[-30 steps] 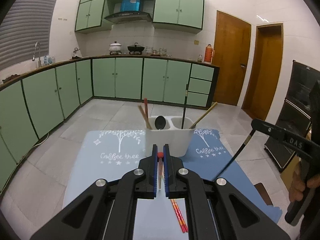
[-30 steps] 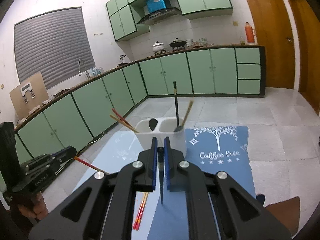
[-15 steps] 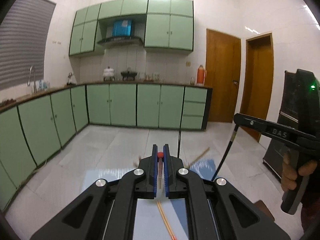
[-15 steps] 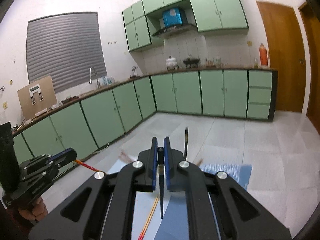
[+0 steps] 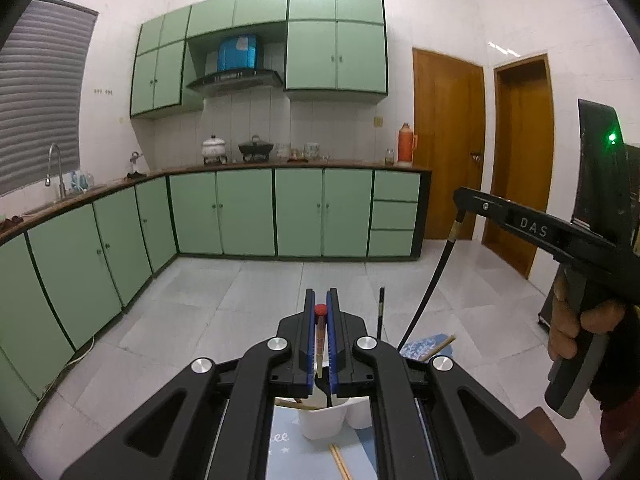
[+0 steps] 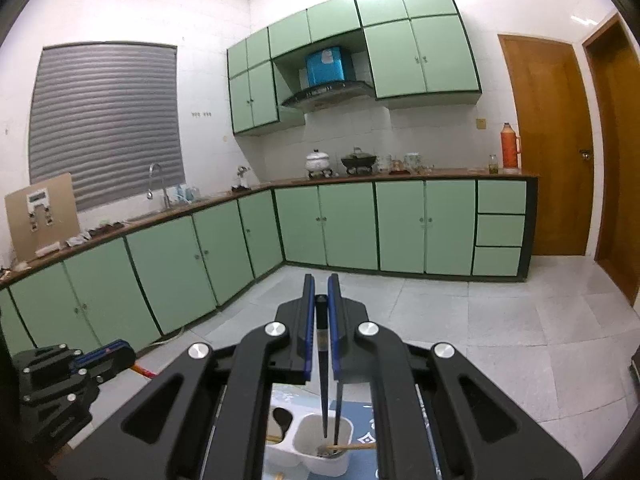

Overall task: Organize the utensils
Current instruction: 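Carry the red-patterned chopstick into the holder with the left tool while the right tool inserts the black one, then open both tools and withdraw from the holder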

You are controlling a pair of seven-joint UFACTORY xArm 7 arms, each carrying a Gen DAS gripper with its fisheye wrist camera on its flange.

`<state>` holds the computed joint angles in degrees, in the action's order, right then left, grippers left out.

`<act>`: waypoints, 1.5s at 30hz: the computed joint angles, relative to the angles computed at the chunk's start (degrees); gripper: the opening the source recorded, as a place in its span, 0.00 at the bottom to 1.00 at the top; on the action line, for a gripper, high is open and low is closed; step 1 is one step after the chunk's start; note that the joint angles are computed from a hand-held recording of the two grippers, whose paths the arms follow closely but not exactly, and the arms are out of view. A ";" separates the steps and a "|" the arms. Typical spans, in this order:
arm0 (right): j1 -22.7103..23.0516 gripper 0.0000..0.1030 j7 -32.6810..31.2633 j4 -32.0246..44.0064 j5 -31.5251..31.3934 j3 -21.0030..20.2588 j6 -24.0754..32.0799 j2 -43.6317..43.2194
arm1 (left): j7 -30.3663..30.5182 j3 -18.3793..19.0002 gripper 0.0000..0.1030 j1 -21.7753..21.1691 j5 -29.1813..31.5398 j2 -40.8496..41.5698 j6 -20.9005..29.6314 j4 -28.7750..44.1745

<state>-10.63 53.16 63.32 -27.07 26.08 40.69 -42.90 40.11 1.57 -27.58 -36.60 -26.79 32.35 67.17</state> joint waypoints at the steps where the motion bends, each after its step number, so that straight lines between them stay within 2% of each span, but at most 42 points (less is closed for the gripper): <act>1: -0.05 0.05 0.43 -0.69 0.06 -0.02 -0.40 0.09 | -0.10 -0.04 0.05 0.07 0.16 0.72 0.18 0.42; 7: 0.56 0.05 2.38 -4.76 0.36 -0.81 -2.25 1.11 | -1.04 -1.41 0.05 1.39 1.22 4.91 0.83 1.80; 12: 3.29 0.08 1.91 -5.96 1.32 -1.42 -0.67 2.56 | -2.85 -2.92 0.06 3.11 2.49 7.33 2.75 2.46; 14: 3.85 0.12 2.30 -6.73 0.92 -1.35 0.03 1.67 | -3.17 -2.92 0.11 3.40 1.75 7.26 2.90 2.09; 15: 3.95 0.15 2.80 -7.00 0.75 -1.13 0.22 1.11 | -2.92 -2.76 0.18 3.44 1.18 7.01 2.72 1.70; 16: 3.95 0.22 3.21 -7.18 0.59 -1.05 0.49 0.55 | -2.64 -2.60 0.25 3.48 0.65 6.62 2.36 1.27; 20: 4.05 0.42 4.68 -8.37 0.45 -0.36 2.44 -3.33 | -1.31 -1.73 0.37 3.19 -1.16 3.90 0.04 -1.15; 21: 4.04 0.46 5.00 -8.78 0.42 0.12 3.48 -4.87 | -1.03 -1.39 0.42 3.01 -1.69 2.81 -0.69 -2.02; 23: 4.16 0.61 5.50 -9.79 0.57 0.91 4.63 -7.54 | -0.61 -0.66 0.48 2.51 -2.48 0.55 -2.02 -4.03; 29: 6.02 0.83 6.39 -13.18 3.08 4.19 9.22 -16.09 | 0.50 1.46 0.68 0.65 -2.18 -9.25 -7.28 -14.00; 31: 6.71 0.87 6.91 -14.20 4.28 6.12 11.28 -18.68 | -0.35 1.98 0.80 0.11 -1.05 -12.43 -8.38 -17.44; 33: 7.20 0.87 7.69 -14.91 5.60 8.36 13.87 -20.81 | -1.65 2.23 0.85 -0.02 0.49 -15.54 -9.40 -21.15; 37: 8.73 0.91 10.04 -16.38 8.63 11.58 17.80 -23.95 | -4.21 3.07 0.88 0.28 4.42 -19.02 -9.24 -25.79; 45: 13.30 0.92 15.87 -19.35 14.79 16.81 24.13 -25.64 | -8.59 4.15 0.88 2.70 11.38 -26.50 -5.36 -35.92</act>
